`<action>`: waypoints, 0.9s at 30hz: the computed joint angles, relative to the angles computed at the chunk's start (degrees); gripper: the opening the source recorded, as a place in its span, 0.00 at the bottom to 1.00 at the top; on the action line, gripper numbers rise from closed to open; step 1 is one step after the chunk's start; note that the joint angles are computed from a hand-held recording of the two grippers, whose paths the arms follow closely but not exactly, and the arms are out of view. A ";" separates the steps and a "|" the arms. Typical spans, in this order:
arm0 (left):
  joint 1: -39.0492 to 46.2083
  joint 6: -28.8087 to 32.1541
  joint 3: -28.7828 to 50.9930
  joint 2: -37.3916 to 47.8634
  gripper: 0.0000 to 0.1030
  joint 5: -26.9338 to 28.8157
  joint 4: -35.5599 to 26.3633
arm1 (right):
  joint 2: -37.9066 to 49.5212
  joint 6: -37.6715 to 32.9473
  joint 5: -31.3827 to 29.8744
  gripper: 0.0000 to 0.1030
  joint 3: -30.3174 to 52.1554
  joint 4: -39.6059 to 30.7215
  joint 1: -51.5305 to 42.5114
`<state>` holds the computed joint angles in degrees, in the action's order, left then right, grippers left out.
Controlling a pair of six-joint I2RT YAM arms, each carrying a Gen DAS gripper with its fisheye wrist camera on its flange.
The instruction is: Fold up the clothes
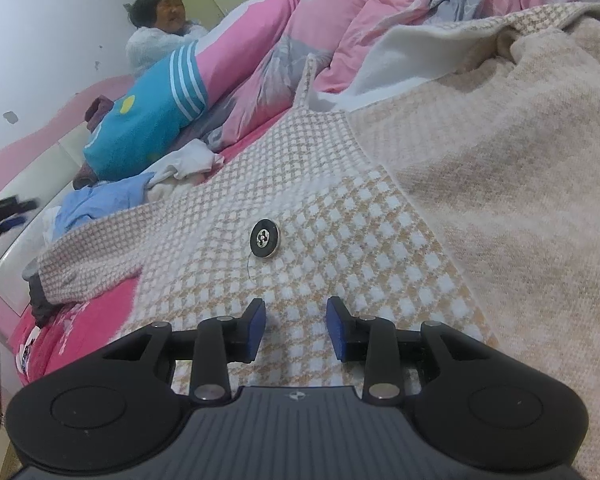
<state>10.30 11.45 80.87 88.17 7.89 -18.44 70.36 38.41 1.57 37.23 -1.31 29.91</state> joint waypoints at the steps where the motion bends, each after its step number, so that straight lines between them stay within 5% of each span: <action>1: -3.46 2.26 0.75 2.23 0.61 -0.95 0.14 | -0.27 0.36 -0.86 0.37 1.27 -1.80 -0.48; 7: -17.36 10.20 15.17 23.82 0.61 -4.85 0.69 | 1.11 -5.67 -7.31 0.47 11.32 -5.53 -8.57; 13: -19.93 9.76 40.10 44.34 0.61 -0.71 -9.60 | 24.24 -14.96 -13.49 0.62 32.59 -10.09 -16.13; 18: -20.21 8.83 45.36 48.90 0.61 3.73 -10.06 | 42.75 -18.08 -15.25 0.66 50.34 -15.91 -17.70; 20: -19.99 8.25 48.33 50.69 0.61 5.22 -11.67 | 48.10 -18.72 -17.59 0.57 55.62 -17.79 -17.95; 22: -19.74 7.85 52.11 52.76 0.61 6.60 -14.07 | 47.97 -19.13 -17.83 0.12 54.44 -16.23 -17.54; 23: -19.61 7.65 54.16 53.88 0.61 7.29 -15.36 | 47.15 -19.30 -17.67 0.05 52.93 -14.94 -17.24; 27: -18.59 8.36 60.68 56.97 0.61 10.30 -20.35 | 40.15 -16.12 -14.70 0.04 41.62 -6.81 -17.36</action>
<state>-8.29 19.81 141.55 145.15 18.19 -38.80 110.51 22.29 -13.13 78.85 -8.12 12.55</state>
